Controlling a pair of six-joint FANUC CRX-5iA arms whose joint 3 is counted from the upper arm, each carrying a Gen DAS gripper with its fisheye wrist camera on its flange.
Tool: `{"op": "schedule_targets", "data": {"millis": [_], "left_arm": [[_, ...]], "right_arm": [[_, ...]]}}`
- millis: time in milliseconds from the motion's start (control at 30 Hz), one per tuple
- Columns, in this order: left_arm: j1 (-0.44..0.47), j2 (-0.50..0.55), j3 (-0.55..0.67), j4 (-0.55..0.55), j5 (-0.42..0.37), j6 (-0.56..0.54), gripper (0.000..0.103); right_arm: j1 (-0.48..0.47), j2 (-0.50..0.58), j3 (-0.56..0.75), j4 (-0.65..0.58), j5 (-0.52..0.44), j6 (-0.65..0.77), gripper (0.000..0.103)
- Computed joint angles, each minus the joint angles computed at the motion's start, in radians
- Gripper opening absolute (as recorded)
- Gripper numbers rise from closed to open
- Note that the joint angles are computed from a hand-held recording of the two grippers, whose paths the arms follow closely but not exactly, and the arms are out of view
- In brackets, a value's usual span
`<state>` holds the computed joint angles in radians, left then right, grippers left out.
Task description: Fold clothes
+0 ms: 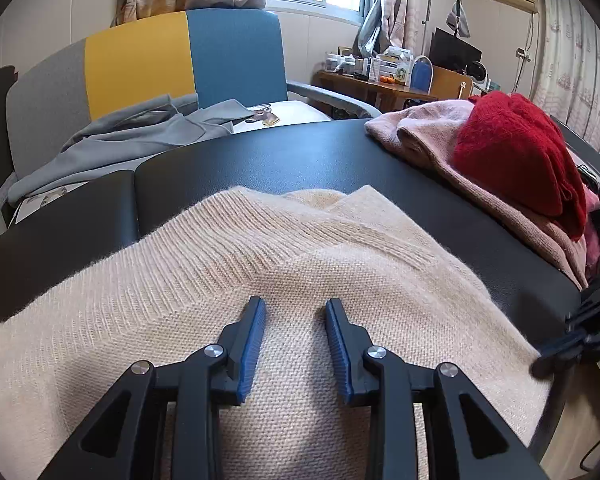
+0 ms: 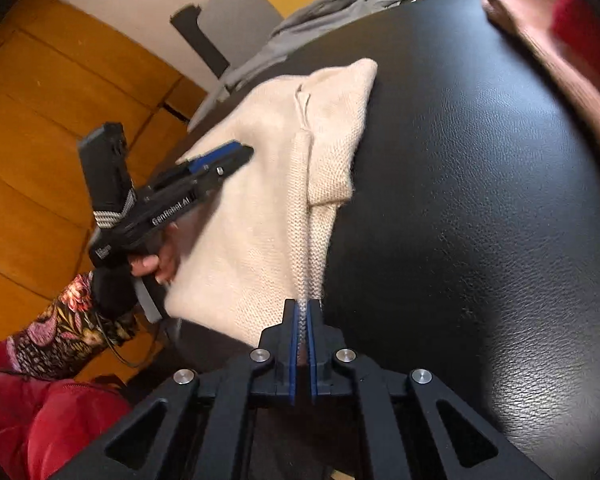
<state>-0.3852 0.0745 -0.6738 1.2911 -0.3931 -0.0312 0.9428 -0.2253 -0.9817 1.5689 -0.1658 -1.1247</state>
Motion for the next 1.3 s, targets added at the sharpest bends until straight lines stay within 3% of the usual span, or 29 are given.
{"op": "schedule_targets", "data": {"millis": [133,200,367,433,567,633,700,767,800,867,933,1133,1200,1300], "left_arm": [[-0.003,0.0,-0.001,0.002,0.006,-0.001,0.031],[-0.005,-0.003,0.0,-0.011,0.014,0.005,0.032],[0.054,-0.025,0.002,-0.045,-0.066,0.061,0.032],[0.087,-0.055,-0.016,-0.064,-0.059,0.09,0.032],[0.173,-0.121,-0.076,-0.034,-0.03,0.098,0.032],[0.226,-0.149,-0.112,0.02,-0.022,0.09,0.032],[0.288,-0.178,-0.148,0.05,-0.005,0.096,0.032],[0.372,-0.213,-0.184,0.057,-0.012,0.101,0.032],[0.416,-0.23,-0.2,0.059,-0.022,0.098,0.032],[0.508,-0.263,-0.23,0.064,-0.037,0.084,0.032],[0.594,-0.285,-0.245,0.071,-0.071,0.067,0.032],[0.894,-0.262,-0.213,-0.093,-0.362,0.105,0.032],[0.95,-0.247,-0.2,-0.149,-0.458,0.087,0.032],[0.977,-0.232,-0.174,-0.28,-0.521,0.094,0.032]], "right_arm": [[0.203,0.049,0.102,-0.233,-0.369,0.229,0.009],[0.212,0.109,0.181,-0.269,-0.445,0.334,0.009],[0.12,0.273,0.322,-0.308,-0.403,0.419,0.009],[0.115,0.318,0.348,-0.356,-0.426,0.431,0.006],[0.07,0.313,0.264,-0.12,-0.415,0.155,0.002],[0.066,0.308,0.251,-0.086,-0.421,0.094,0.002],[0.095,0.322,0.277,-0.158,-0.454,0.146,0.002],[0.174,0.357,0.369,-0.373,-0.574,0.34,0.002],[0.203,0.377,0.415,-0.437,-0.637,0.41,0.008],[0.242,0.412,0.485,-0.451,-0.739,0.483,0.011],[0.228,0.425,0.502,-0.361,-0.692,0.489,0.014],[0.138,0.513,0.587,-0.259,-0.471,0.56,0.017],[0.117,0.543,0.605,-0.267,-0.429,0.541,0.018],[0.096,0.541,0.578,-0.191,-0.401,0.438,0.018]]}}
